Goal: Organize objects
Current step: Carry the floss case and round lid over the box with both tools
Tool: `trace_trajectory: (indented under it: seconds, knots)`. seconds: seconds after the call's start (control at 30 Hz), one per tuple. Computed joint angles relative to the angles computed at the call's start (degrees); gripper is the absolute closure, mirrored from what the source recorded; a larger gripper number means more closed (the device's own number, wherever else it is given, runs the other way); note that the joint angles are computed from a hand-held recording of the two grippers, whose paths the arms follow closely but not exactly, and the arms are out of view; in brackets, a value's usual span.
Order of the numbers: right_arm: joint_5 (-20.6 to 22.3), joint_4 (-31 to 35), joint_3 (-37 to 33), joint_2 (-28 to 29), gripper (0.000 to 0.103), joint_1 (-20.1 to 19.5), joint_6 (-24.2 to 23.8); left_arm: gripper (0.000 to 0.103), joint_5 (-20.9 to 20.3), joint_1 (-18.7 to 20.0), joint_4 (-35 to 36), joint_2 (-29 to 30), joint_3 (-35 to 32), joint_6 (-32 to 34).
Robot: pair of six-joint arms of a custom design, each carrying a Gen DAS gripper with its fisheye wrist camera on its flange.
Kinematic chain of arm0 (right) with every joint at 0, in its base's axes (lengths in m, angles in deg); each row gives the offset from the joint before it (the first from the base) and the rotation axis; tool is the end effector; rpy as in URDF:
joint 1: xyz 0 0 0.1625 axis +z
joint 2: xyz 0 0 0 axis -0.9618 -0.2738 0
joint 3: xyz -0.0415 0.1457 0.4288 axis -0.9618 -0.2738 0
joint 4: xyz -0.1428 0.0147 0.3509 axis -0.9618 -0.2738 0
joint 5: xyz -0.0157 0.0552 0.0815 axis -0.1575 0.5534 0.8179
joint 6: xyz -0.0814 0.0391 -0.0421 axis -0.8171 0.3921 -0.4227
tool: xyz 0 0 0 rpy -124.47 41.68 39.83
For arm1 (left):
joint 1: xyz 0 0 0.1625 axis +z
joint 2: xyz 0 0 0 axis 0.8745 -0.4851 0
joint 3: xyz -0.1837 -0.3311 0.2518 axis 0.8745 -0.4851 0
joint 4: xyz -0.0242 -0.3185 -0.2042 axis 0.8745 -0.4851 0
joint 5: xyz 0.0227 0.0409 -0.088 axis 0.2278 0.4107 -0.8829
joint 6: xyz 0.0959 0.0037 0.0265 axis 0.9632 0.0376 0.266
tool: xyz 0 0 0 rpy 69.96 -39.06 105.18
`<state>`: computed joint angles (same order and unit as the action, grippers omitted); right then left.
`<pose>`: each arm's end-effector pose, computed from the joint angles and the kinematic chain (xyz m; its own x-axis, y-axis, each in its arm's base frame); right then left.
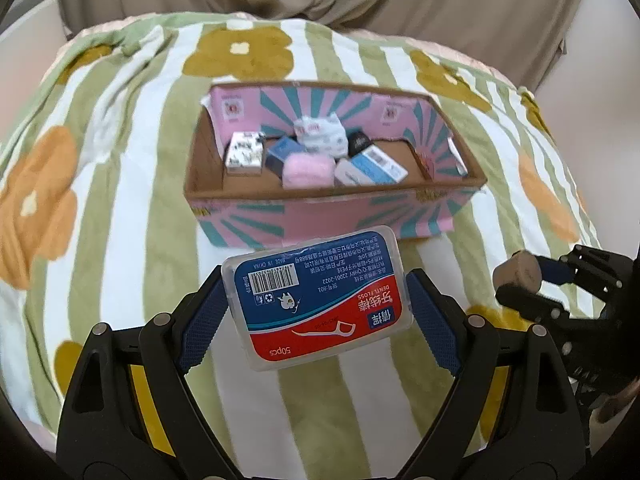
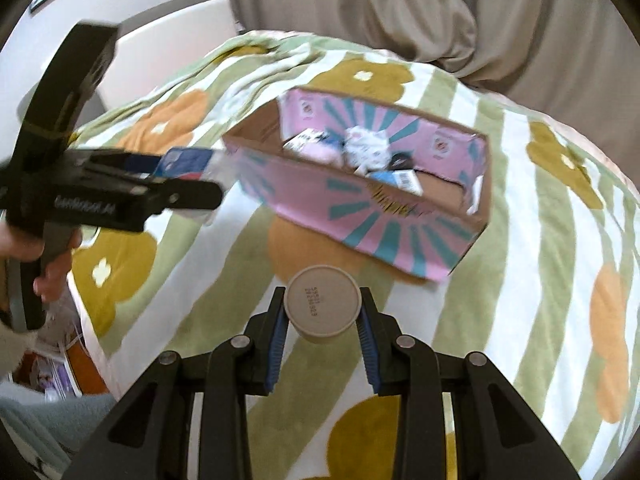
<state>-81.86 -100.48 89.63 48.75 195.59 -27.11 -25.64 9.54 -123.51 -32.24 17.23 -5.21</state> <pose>0.4431 -0.5887 -0.0112 -0.7071 -0.3239 0.6285 -0.5688 0.7886 -0.2335 -0.0419 -0.6669 0.4095 -0.7923 0.3048 -0.5286 0.4867 0.8381 -0.2463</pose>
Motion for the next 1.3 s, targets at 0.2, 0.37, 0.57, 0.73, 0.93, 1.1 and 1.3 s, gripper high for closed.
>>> trace_trajectory:
  seconds: [0.2,0.37,0.57,0.73,0.93,1.1,1.3]
  knots:
    - [-1.40,3.80,-6.37,1.02,0.072,-0.03,3.23,0.017,0.29,0.14,1.00,2.09,-5.10,1.27]
    - [-2.37,7.18,-12.84,3.03,0.072,-0.40,4.17,0.017,0.44,0.80,2.22,5.21,-10.30,1.66]
    - [-4.05,11.10,-21.53,6.31,0.072,-1.52,5.05,0.017,1.06,1.57,2.45,10.09,-17.15,4.90]
    - [-5.73,15.02,-28.73,9.28,0.072,-3.04,5.60,0.017,1.61,2.34,3.84,14.52,-23.66,7.29]
    - [-6.51,20.95,-36.52,12.46,0.072,-5.09,7.76,0.017,2.16,3.57,7.49,20.00,-31.78,7.07]
    - [-6.49,24.54,-42.21,15.13,0.072,-6.43,8.64,0.017,2.35,4.46,8.80,23.56,-36.43,6.73]
    - [-6.83,29.73,-50.03,19.01,0.072,-7.87,8.83,0.017,2.97,5.49,10.85,26.72,-40.80,6.71]
